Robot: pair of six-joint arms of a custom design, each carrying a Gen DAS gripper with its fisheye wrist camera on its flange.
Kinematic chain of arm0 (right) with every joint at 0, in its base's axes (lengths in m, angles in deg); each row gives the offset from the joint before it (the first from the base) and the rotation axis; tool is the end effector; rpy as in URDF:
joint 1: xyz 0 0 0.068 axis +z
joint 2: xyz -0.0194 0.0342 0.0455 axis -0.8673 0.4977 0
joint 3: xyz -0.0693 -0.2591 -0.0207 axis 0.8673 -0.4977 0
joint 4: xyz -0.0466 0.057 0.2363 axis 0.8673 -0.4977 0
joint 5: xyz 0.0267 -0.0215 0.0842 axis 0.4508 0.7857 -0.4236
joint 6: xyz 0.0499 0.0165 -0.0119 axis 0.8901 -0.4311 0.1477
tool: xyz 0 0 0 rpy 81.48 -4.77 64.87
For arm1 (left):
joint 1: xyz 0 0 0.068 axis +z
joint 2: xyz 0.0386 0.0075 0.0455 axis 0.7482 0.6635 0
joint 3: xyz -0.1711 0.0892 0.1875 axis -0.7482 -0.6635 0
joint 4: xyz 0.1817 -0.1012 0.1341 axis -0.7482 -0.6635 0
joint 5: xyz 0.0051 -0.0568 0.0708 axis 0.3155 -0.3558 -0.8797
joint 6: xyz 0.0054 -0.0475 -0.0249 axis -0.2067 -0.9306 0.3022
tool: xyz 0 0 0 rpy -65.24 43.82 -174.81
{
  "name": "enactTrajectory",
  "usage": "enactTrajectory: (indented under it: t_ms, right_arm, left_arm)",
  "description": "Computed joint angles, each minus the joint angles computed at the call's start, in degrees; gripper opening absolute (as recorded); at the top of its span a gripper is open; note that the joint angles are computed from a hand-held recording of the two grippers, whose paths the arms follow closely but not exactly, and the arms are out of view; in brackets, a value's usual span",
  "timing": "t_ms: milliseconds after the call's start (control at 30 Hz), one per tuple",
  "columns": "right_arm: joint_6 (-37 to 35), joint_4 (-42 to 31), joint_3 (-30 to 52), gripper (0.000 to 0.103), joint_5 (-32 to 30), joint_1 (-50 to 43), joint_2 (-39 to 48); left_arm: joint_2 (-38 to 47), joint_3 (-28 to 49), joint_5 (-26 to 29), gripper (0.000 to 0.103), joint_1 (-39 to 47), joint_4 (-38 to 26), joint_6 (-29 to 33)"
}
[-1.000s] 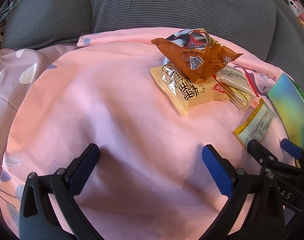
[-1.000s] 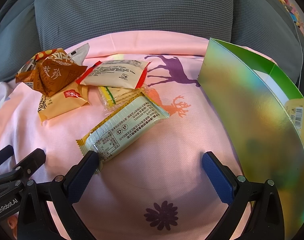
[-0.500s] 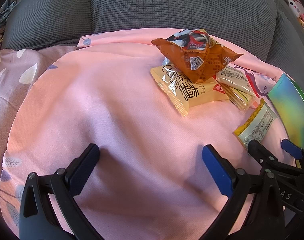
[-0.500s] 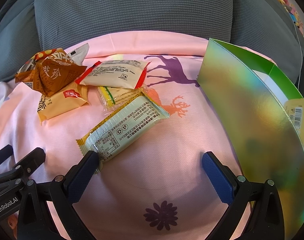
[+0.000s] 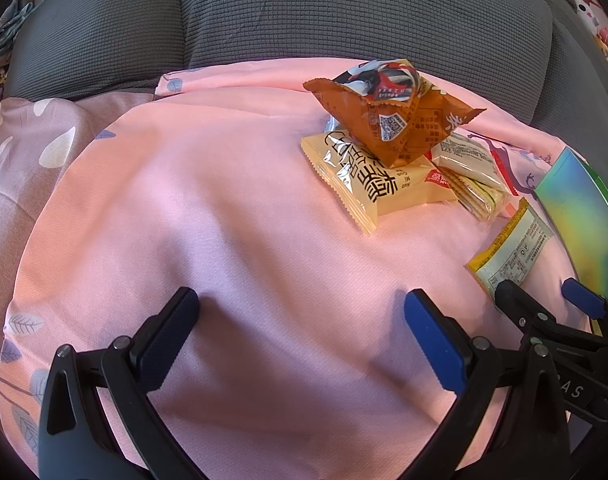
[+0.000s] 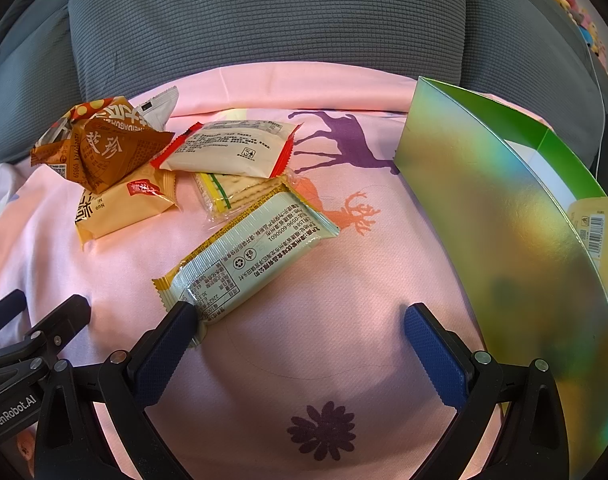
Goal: Organize snacks
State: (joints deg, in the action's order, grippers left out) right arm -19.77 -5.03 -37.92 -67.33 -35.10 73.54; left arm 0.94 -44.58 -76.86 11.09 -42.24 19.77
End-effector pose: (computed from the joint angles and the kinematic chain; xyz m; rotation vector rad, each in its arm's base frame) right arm 0.1888 0.0792 0.1603 -0.2121 2.4283 -0.0115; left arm 0.1128 -0.0664 0.1667 -0.3473 2.4270 -0.0205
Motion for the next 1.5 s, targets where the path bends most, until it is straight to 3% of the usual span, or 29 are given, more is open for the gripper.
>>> enactTrajectory:
  t_ms: [933,1167,1333,1400,1500]
  right_arm:
    - [-0.23,0.29,-0.06,0.103,-0.22,-0.27,0.16]
    - [-0.1,0.27,-0.03,0.103,0.12,0.09,0.31]
    - [1.02,-2.26,2.65,0.103,0.9,1.14,2.42]
    - [0.65,-10.2,7.08,0.103,-4.44,-1.47,2.63]
    - [-2.83,-19.04,11.43,0.103,-21.96,-10.05,-3.19]
  left_arm:
    - [1.3,0.96,1.28,0.102,1.39,-0.46,1.07]
    - [3.48,4.44,1.83,0.102,-0.02,-6.2,-2.26]
    - [-4.54,5.67,5.74,0.097,0.96,-10.41,-2.55]
    - [-8.59,6.92,7.26,0.097,2.2,-12.14,-2.38]
    - [-11.11,9.66,9.54,0.098,3.63,-14.58,-1.05]
